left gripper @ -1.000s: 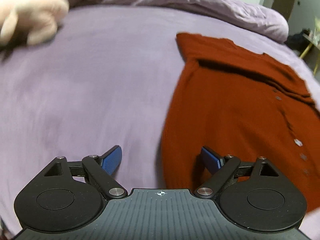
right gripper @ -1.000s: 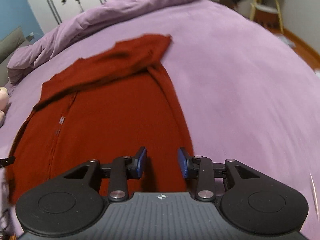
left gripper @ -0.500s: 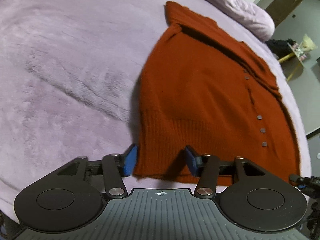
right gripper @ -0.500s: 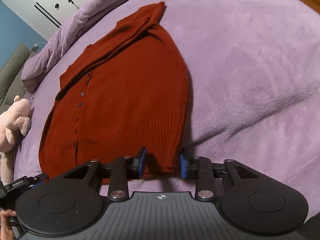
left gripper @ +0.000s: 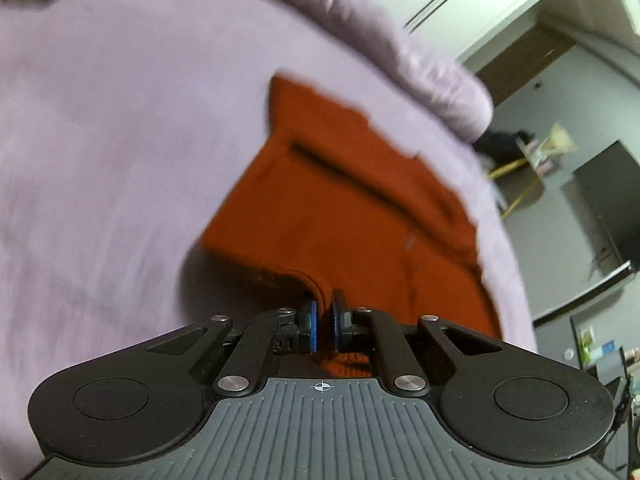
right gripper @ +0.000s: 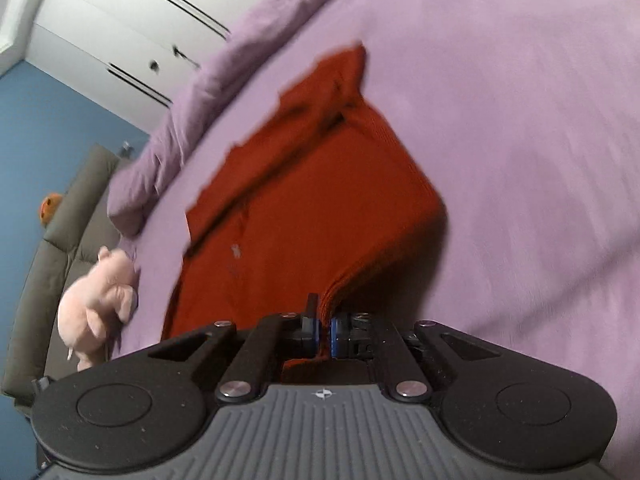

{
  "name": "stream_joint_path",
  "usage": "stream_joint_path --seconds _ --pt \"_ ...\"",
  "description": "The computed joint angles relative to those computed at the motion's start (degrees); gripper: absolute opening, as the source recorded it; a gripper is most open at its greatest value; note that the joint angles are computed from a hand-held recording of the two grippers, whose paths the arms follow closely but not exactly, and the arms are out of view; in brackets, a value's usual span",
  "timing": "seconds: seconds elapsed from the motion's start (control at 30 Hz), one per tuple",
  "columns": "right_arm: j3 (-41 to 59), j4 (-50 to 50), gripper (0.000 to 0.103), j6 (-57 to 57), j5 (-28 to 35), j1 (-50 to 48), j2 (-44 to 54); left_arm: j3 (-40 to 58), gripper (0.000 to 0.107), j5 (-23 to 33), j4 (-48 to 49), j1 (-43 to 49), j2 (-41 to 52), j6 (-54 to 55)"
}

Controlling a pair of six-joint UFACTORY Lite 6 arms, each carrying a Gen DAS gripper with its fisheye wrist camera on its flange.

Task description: Fold small clothes

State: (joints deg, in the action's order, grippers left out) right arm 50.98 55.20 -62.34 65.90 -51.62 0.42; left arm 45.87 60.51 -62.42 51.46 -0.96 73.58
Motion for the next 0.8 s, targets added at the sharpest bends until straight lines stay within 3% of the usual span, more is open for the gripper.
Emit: stream_joint_path --seconds 0.13,0.33,0.43,0.5,0.57,0.67,0.8 --pt "6.2 6.0 0.004 1.4 -6.3 7.6 3.3 6.8 0.009 -7.3 -4.8 -8.0 3.8 -3.3" --pt "11.5 10.1 0.004 0.0 -23.7 21.5 8.9 14.9 0.010 -23.1 -6.1 -20.2 13.5 -7.3" --pt "13.8 8.4 0.005 -0.2 -31.9 26.7 11.8 15.6 0.020 -30.6 -5.5 -24.2 15.5 -8.7" --pt "10.6 12.5 0.011 -6.0 -39.0 28.4 9.8 12.7 0.037 -36.2 -12.2 -25.0 14.0 -0.4" --pt "7.4 20.9 0.011 -16.7 -42.4 28.2 7.7 12.2 0.045 -34.2 -18.0 -22.9 14.6 8.6" --pt "7.6 18.8 0.026 -22.0 -38.8 26.0 9.1 16.1 0.052 -26.6 -12.5 -19.5 19.2 9.6" --pt "9.2 14.0 0.029 -23.3 -39.0 26.5 12.2 17.5 0.052 -30.2 -7.9 -22.7 21.2 12.2"
